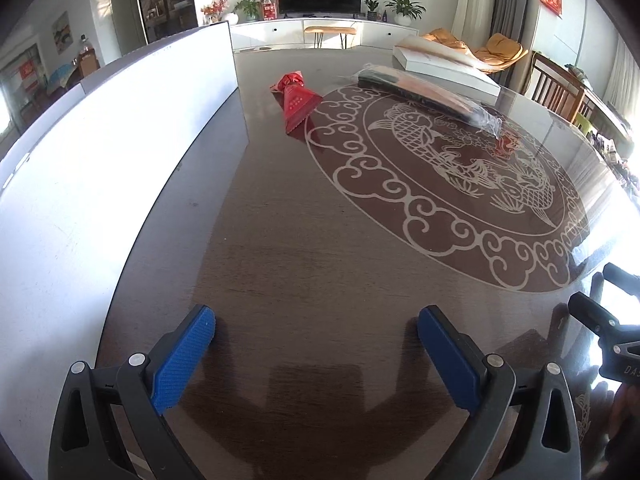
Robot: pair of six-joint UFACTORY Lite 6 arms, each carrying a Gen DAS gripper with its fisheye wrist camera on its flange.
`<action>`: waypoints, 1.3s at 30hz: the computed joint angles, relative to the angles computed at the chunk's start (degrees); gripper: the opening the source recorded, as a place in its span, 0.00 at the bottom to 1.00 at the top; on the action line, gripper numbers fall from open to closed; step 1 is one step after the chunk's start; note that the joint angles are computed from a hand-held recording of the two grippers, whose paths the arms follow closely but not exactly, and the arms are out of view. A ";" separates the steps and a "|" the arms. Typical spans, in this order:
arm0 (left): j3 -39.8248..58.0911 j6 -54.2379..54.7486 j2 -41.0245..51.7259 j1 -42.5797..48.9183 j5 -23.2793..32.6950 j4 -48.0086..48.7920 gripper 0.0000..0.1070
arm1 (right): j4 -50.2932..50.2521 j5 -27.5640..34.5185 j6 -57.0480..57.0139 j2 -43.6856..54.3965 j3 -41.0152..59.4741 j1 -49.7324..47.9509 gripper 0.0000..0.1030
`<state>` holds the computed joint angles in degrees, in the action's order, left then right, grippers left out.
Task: Organize objects
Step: 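Bring both grippers back over the table items, then lower the open left gripper over the red string-tied gift bag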
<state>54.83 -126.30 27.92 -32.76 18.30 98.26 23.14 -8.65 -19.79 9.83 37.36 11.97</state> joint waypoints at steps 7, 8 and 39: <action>0.11 -1.63 0.29 -0.22 0.57 1.25 0.96 | 0.20 0.01 -0.16 0.01 0.03 0.04 1.00; 0.08 -1.86 0.29 -0.26 0.65 1.43 0.96 | 0.19 0.04 -0.17 -0.03 0.01 0.01 1.00; 48.53 69.31 29.23 11.76 -0.20 -56.70 0.96 | 0.24 0.02 -0.13 0.02 0.05 0.07 1.00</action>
